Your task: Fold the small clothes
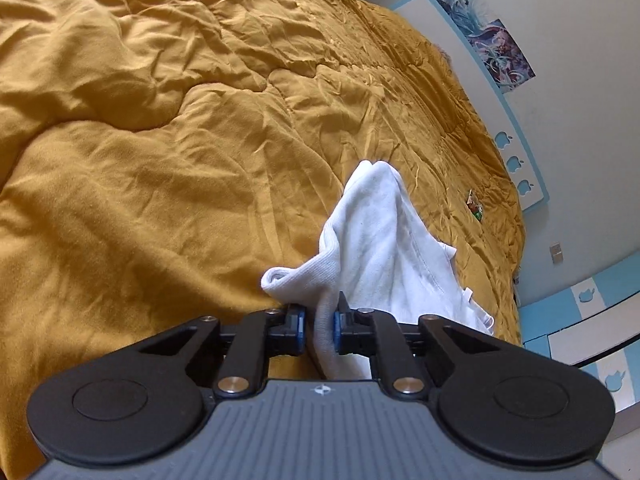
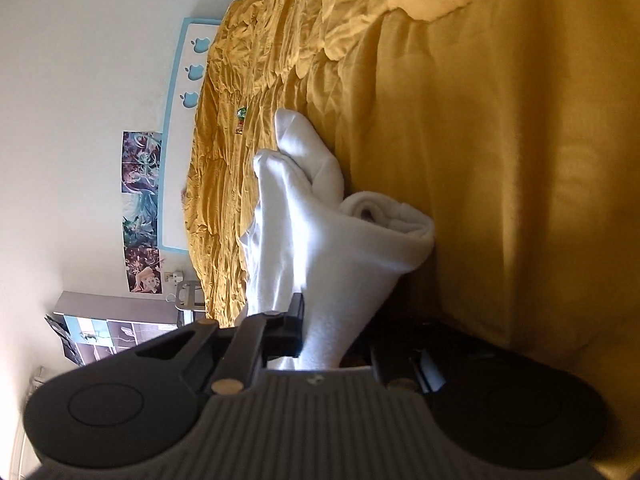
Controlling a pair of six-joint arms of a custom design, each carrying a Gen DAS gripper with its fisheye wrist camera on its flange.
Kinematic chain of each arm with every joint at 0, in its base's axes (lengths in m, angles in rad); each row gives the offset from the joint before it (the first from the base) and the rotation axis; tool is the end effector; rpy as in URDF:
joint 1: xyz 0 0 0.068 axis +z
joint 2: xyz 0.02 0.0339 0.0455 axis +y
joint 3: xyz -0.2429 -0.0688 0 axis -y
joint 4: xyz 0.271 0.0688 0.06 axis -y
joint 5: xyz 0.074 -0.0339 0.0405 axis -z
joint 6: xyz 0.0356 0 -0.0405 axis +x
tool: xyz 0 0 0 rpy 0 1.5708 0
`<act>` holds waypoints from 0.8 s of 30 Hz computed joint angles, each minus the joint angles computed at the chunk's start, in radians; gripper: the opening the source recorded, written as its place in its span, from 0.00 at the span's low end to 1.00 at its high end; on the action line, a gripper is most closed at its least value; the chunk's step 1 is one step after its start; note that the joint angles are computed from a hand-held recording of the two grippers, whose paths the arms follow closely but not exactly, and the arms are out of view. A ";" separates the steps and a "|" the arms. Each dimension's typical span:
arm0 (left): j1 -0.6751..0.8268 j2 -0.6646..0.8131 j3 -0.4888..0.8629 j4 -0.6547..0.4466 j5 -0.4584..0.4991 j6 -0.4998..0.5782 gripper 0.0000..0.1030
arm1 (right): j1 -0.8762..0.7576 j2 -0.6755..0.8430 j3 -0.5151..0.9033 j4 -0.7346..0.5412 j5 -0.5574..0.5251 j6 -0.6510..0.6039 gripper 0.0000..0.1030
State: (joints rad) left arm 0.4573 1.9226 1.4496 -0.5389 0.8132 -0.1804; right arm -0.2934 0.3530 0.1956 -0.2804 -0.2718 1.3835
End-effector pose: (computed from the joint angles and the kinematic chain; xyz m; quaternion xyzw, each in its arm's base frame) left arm 0.3923 0.1642 0.1880 -0.1732 0.8725 -0.3415 0.3034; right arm 0.1628 -0.0392 0.1683 0.5730 0.6130 0.3734 0.3954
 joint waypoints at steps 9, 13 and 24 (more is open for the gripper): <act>0.043 -0.061 0.103 -0.195 0.092 0.130 0.07 | -0.022 -0.079 0.080 -0.089 -0.044 0.030 0.04; 0.061 -0.077 0.156 -0.317 0.093 0.262 0.07 | -0.108 -0.128 0.121 -0.153 -0.182 0.041 0.04; 0.258 -0.128 0.294 -0.886 0.080 0.806 0.07 | -0.427 -0.310 0.351 -0.708 -0.536 -0.130 0.04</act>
